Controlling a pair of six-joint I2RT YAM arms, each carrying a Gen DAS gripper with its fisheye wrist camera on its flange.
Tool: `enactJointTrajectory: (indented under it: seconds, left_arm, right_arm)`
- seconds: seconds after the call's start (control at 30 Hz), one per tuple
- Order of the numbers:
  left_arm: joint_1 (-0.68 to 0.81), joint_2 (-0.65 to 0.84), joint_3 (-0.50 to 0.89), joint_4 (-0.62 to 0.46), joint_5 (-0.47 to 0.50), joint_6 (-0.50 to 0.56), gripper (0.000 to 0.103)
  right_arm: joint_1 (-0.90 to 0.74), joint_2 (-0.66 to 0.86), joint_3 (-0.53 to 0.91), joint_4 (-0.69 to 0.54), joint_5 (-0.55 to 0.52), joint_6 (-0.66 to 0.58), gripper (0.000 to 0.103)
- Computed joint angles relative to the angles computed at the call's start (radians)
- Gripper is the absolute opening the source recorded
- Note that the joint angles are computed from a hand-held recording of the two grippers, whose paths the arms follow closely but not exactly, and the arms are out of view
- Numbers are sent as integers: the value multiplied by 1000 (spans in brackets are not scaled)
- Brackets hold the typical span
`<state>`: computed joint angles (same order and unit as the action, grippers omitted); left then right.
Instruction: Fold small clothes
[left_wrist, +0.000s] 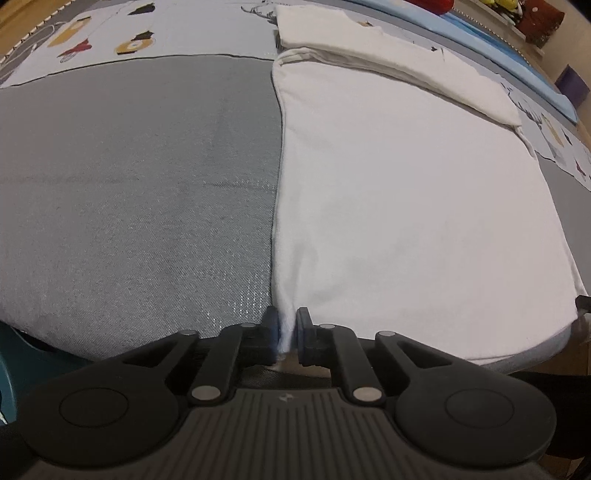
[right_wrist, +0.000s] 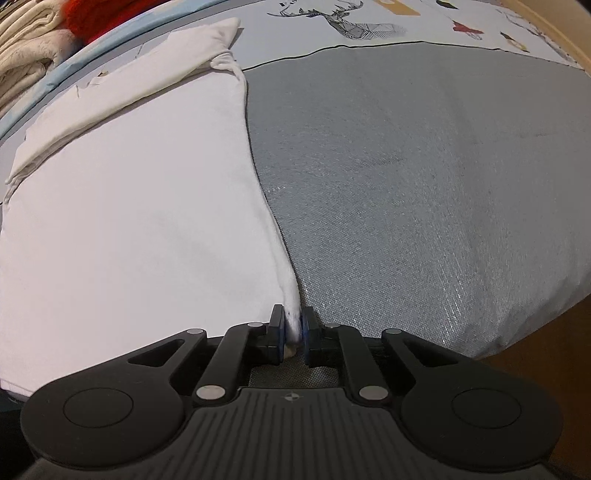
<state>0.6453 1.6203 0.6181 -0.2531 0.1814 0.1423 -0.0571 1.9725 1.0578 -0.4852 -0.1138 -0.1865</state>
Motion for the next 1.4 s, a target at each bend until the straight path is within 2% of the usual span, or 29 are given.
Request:
enactJointTrajectory:
  seconds: [0.13,0.23,0.37,0.47,0.53,0.6,0.67,0.73,0.8,0.83,0.9,1.0,1.1,1.2,1.3,1.33,1.4]
  left_arm:
    - [8,-89,-36,17,19,5,6]
    - [32,-182,-52,4,60,15,6]
    - [59,-332,-42,-75,123,52,6]
    - [84,-483,-29,-179,184,85,6]
    - [144,-587,1,-307,253,125,6]
    - [261,-663,58,-486,351,198,6]
    - [402,-696,118,-661,458,310,6]
    - [558,-698,185,-846,564,475,6]
    - [640,-686,222,-942,602,575,6]
    - [636,-680,225,-937,594,561,6]
    - [575,-658,211,-857,565,483,6]
    - [445,-570,197,-665,499,302,6]
    - [294,-347,255,-445,404,122,6]
    - [192,-133,348,-299,317,47,6]
    - [143,53,407,-171,252,-14,6]
    - [135,104,417,-146,240,-36,6]
    - [98,197,476,-175,173,-70,6]
  right_arm:
    - [-7,-31,-15,13,-29,-1,7]
    - [-18,-81,-31,32,-91,2,6]
    - [-42,-192,-42,23,-203,-16,6]
    - [-76,-268,-23,-21,-299,-26,6]
    - [-108,-318,-9,-67,-359,-47,6]
    - [-155,-372,8,-135,-433,-85,6]
    - [-214,-426,34,-228,-504,-135,6]
    - [-299,-478,75,-359,-601,-224,6]
    - [-374,-498,118,-466,-673,-316,5]
    - [-402,-496,136,-499,-693,-344,5]
    - [-416,-476,157,-509,-699,-330,6]
    - [-349,-422,152,-376,-638,-221,6]
    - [-252,-352,157,-218,-574,-94,6]
    - [-142,-248,195,-76,-469,-19,6]
    - [-53,-91,292,6,-377,0,6]
    - [-27,-27,333,22,-349,-1,6]
    - [6,65,376,56,-304,12,6]
